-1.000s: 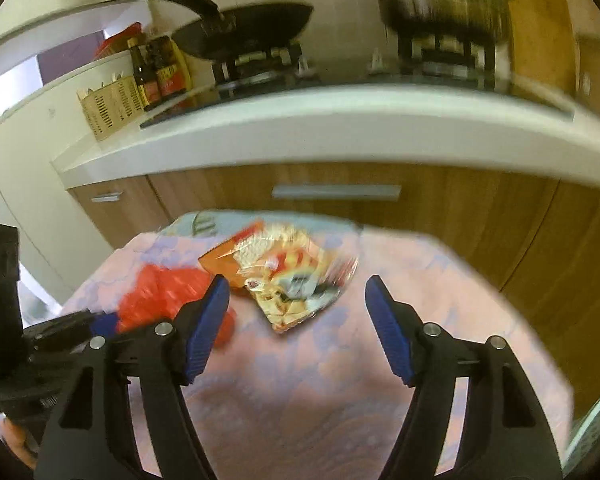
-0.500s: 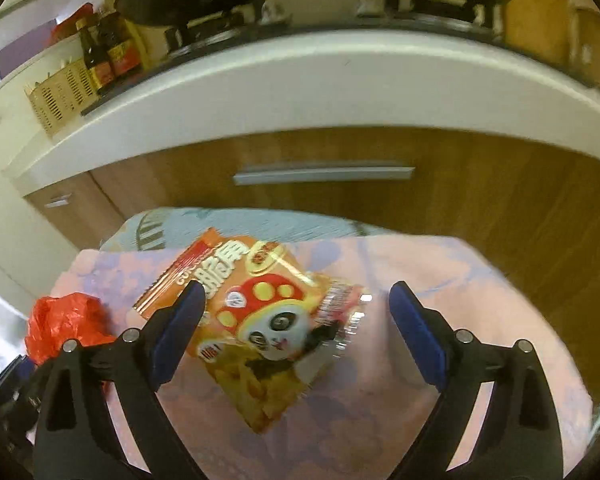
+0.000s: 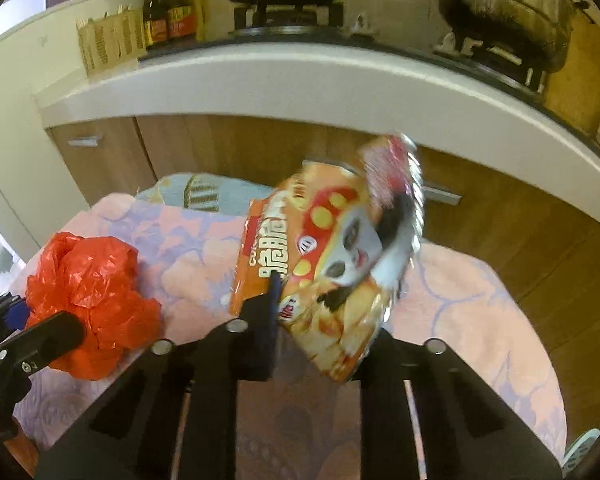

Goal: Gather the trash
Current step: 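Grasp the panda-print snack bag with the right tool while the left tool holds the bag, then carry both bags over the basket and open both tools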

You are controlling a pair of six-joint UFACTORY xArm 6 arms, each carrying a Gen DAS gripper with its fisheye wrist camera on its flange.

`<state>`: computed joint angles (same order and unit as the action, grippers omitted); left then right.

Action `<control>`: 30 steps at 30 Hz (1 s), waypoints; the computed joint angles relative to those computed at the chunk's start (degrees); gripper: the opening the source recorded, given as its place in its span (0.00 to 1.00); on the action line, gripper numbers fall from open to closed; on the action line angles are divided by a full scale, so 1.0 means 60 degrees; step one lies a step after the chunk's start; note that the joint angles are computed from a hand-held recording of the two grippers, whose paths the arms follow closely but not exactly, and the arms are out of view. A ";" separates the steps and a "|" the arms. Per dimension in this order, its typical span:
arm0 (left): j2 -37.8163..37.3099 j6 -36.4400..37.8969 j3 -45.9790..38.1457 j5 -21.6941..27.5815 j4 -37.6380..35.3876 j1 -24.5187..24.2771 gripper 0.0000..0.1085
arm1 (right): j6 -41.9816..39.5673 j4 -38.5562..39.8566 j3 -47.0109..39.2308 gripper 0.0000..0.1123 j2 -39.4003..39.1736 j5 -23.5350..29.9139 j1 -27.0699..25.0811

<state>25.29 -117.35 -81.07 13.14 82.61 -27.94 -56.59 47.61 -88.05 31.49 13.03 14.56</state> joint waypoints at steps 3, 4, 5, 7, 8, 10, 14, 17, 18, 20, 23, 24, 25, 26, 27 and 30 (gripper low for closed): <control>0.0014 -0.0238 -0.0133 -0.0078 0.0431 -0.0103 0.41 | -0.1222 0.1564 0.0318 0.08 -0.0374 0.0000 -0.0049; 0.0004 -0.0167 -0.0187 -0.0072 0.0436 -0.0170 0.41 | -0.1559 0.1981 0.0490 0.08 -0.0530 -0.0001 -0.0101; -0.0009 -0.0125 -0.0226 -0.0077 0.0440 -0.0213 0.41 | -0.1862 0.2320 0.0657 0.08 -0.0679 -0.0024 -0.0141; -0.0064 -0.0049 -0.0331 -0.0081 0.0455 -0.0370 0.41 | -0.2776 0.3271 0.1236 0.08 -0.1218 -0.0050 -0.0271; -0.0098 0.0006 -0.0375 -0.0085 0.0429 -0.0468 0.41 | -0.3285 0.3807 0.1516 0.08 -0.1494 -0.0047 -0.0350; -0.0110 0.0132 -0.0512 -0.0119 0.0419 -0.0670 0.41 | -0.4239 0.4866 0.2183 0.08 -0.2207 0.0117 -0.0678; 0.0166 0.0962 -0.1078 -0.0105 -0.0259 -0.1209 0.41 | -0.5917 0.6502 0.3485 0.08 -0.3549 0.0163 -0.1379; 0.0648 0.1826 -0.1757 -0.0091 -0.0935 -0.1713 0.41 | -0.6984 0.7542 0.4214 0.08 -0.4299 0.0071 -0.1903; 0.0858 0.2205 -0.2026 -0.0089 -0.1254 -0.1877 0.41 | -0.7336 0.7871 0.4537 0.08 -0.4615 0.0084 -0.2165; 0.1245 0.2946 -0.2512 -0.0110 -0.1919 -0.2139 0.41 | -0.7712 0.8168 0.4970 0.08 -0.5016 0.0141 -0.2558; 0.1886 0.4129 -0.3333 -0.0109 -0.3010 -0.2548 0.41 | -0.8281 0.8604 0.5645 0.08 -0.5610 0.0221 -0.3192; 0.2149 0.4639 -0.3685 -0.0086 -0.3478 -0.2701 0.41 | -0.8440 0.8734 0.5876 0.08 -0.5806 0.0287 -0.3458; 0.2354 0.5011 -0.3955 -0.0061 -0.3814 -0.2816 0.41 | -0.8587 0.8826 0.6044 0.08 -0.5934 0.0305 -0.3707; 0.2650 0.5601 -0.4357 -0.0015 -0.4347 -0.2966 0.41 | -0.8719 0.8904 0.6162 0.08 -0.6015 0.0288 -0.3895; 0.2860 0.5996 -0.4644 0.0033 -0.4698 -0.3066 0.41 | -0.8927 0.9056 0.6292 0.08 -0.6105 0.0265 -0.4126; 0.3863 0.7829 -0.6174 0.0610 -0.6422 -0.3520 0.41 | -0.9242 0.9364 0.6499 0.08 -0.6090 0.0348 -0.5097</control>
